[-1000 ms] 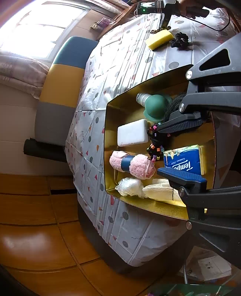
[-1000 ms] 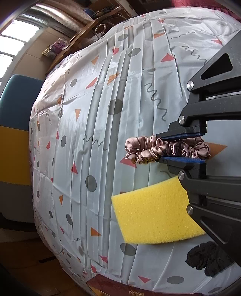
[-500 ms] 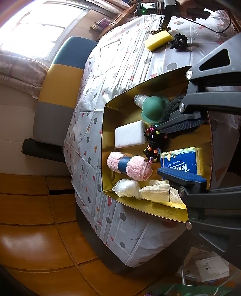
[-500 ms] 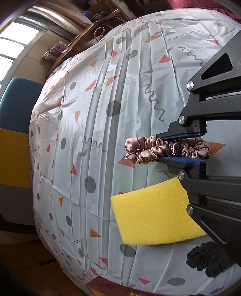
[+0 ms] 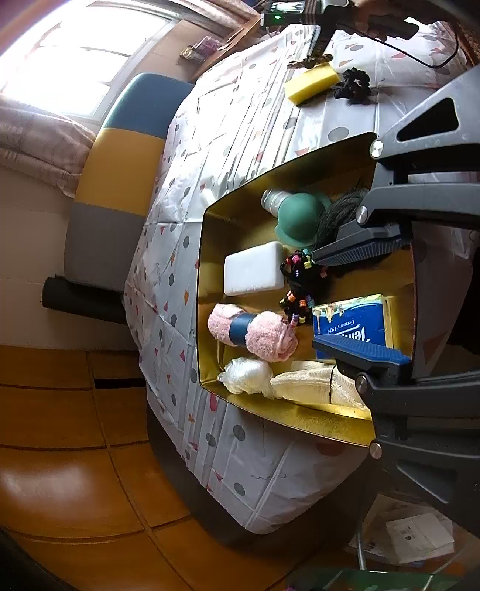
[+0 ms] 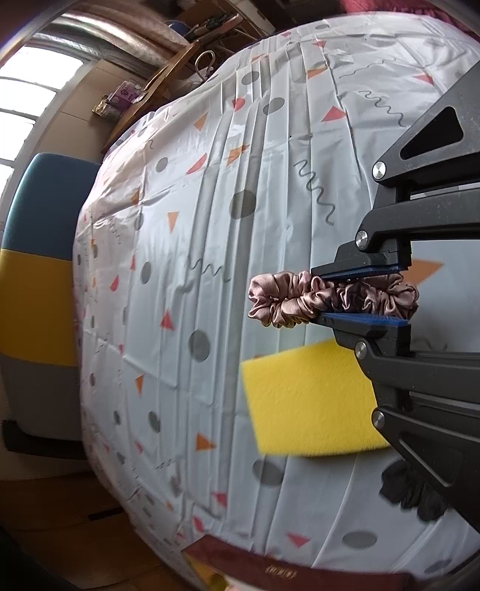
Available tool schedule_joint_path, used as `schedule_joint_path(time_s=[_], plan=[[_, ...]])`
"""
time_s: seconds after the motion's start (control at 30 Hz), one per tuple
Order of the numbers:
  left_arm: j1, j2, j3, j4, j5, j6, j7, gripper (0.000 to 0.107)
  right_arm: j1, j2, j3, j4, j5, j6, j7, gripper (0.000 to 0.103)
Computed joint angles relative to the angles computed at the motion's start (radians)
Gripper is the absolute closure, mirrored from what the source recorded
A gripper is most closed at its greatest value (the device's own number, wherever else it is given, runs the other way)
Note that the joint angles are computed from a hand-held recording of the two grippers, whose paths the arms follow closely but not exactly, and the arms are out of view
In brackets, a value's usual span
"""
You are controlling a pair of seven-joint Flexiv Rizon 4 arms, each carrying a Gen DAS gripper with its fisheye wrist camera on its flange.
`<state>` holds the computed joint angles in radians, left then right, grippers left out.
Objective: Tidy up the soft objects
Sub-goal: 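Lower the beige mesh roll into the gold tray and open the left gripper, then carry the pink scrunchie into the gold tray and open the right gripper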
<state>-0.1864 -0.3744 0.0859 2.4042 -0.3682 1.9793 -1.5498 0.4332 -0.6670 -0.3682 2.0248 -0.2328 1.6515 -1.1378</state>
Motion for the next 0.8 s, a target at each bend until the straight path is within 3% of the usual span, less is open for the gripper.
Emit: schedule_joint_path(time_s=[0.23, 0.8], plan=[[0.013, 0.0, -0.009, 0.003, 0.017, -0.009, -0.012, 0.068, 0.056, 0.029, 0.01, 0.021, 0.026, 0.074, -0.047, 0.087], [0.033, -0.001, -0.007, 0.016, 0.022, 0.005, -0.038, 0.068, 0.045, 0.07, 0.282, -0.002, 0.037, 0.125, -0.123, 0.087]])
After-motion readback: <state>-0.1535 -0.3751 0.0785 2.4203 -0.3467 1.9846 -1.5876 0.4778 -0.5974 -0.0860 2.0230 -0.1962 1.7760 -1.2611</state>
